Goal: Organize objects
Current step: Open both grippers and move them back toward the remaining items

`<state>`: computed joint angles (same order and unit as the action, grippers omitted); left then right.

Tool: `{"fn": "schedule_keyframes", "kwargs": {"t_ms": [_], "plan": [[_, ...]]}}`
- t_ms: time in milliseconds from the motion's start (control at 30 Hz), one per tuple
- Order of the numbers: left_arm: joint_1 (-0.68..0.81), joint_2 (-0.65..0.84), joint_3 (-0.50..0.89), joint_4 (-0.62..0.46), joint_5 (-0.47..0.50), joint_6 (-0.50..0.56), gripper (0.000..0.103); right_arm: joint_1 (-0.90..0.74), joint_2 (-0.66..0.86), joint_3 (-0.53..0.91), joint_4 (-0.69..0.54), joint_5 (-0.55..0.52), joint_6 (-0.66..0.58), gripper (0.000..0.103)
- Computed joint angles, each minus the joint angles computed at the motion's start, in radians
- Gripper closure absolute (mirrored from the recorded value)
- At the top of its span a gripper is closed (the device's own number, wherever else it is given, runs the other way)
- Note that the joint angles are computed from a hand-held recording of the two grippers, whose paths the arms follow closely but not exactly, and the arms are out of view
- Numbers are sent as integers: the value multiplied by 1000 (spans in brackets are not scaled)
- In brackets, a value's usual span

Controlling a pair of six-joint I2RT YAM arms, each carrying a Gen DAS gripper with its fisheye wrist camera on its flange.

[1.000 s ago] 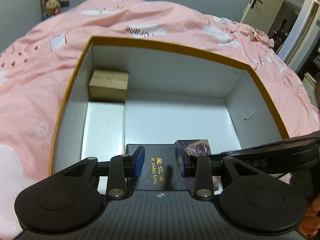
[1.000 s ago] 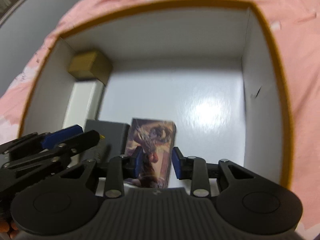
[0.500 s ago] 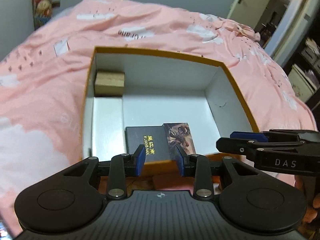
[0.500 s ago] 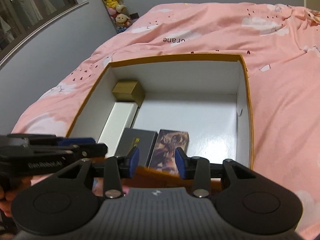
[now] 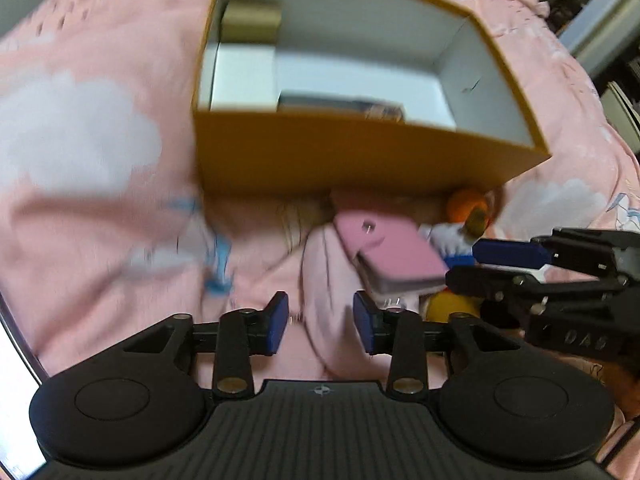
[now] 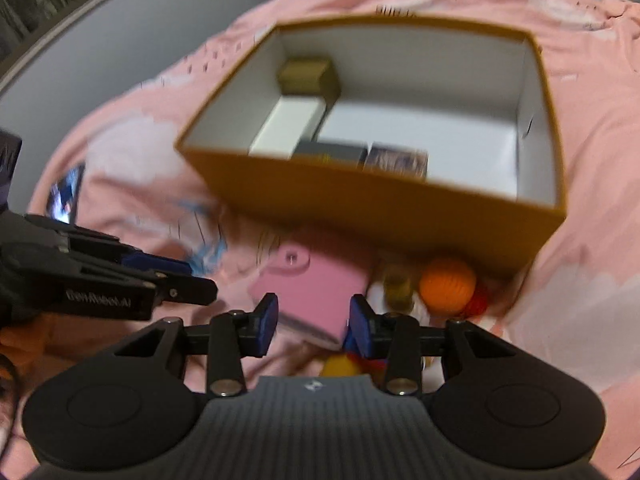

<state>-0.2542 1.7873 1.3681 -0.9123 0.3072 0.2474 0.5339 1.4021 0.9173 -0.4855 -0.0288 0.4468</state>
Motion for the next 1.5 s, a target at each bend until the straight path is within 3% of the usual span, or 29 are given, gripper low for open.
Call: {"fn": "schedule_keyframes", "kwargs": {"t_ms": [200, 533, 733, 800, 900, 1000, 1067, 1133, 1333, 1400, 1500], "plan": [[6, 11, -5, -25, 5, 11, 46, 52, 46, 5, -45, 5, -25, 61], [10, -18, -19, -60, -14, 69, 45, 107, 104, 31, -101, -15, -129, 61], [15, -11, -28, -36, 1, 37, 50, 84, 162, 37, -71, -104, -168, 64], [23, -4, -31, -24, 24, 22, 56, 85, 144, 15, -39, -112, -154, 78], [39, -10, -41, -1, 62, 0, 67, 86, 105, -17, 3, -121, -135, 89], [39, -49, -60, 43, 49, -25, 67, 89, 66, -38, 47, -93, -123, 90], [42, -71, -65, 56, 46, -32, 62, 96, 61, -34, 67, -61, -122, 90], [43, -90, -69, 53, 62, -22, 48, 103, 68, -24, 91, -13, -127, 90], [4, -96, -68, 15, 3, 39, 40, 62, 110, 0, 118, -31, -141, 91], [-1, -85, -66, -6, -25, 42, 40, 62, 98, -5, 100, -33, -146, 85], [21, -60, -44, -60, 14, 81, 39, 60, 73, -16, 53, -61, -165, 80]]}}
